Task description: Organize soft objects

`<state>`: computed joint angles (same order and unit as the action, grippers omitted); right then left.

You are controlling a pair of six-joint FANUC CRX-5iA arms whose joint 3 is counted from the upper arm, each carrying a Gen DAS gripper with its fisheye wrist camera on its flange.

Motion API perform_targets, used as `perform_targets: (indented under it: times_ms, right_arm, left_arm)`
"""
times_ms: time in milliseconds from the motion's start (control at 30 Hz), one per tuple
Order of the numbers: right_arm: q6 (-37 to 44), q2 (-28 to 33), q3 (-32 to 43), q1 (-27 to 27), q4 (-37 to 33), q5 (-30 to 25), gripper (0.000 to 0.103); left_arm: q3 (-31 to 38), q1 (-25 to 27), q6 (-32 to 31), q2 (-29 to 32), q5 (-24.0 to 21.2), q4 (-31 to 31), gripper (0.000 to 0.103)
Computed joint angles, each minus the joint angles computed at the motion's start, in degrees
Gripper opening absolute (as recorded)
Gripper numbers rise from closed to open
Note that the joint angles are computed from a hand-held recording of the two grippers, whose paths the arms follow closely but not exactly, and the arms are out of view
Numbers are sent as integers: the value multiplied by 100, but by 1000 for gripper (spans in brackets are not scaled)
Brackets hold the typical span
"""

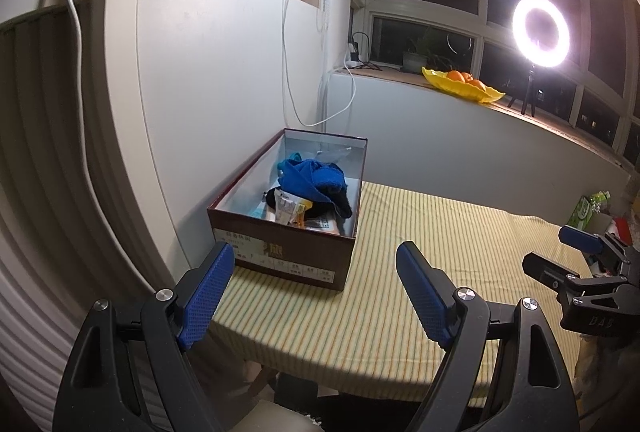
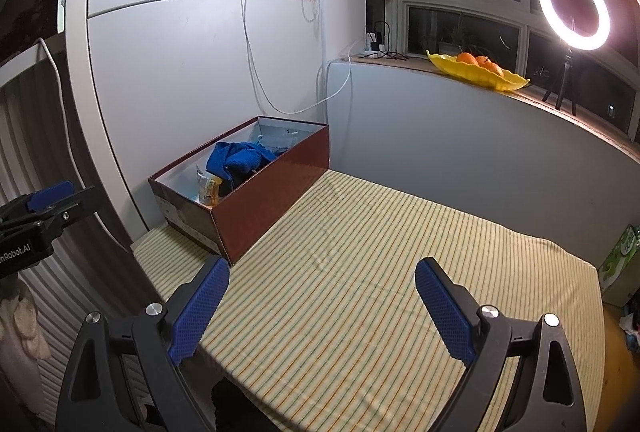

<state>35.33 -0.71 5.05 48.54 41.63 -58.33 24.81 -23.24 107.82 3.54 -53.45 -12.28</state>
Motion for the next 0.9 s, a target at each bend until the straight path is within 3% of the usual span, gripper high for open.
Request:
perform_targets:
  times_ms: [633, 900]
  right_arm:
    - [-37, -61, -81, 10, -84, -18, 92]
    - [-58, -77, -133, -9, -170, -25, 92]
  left_arm:
    - [-57, -13, -91, -21, 38, 85, 83]
    - [-81, -181, 159, -51, 103, -294, 83]
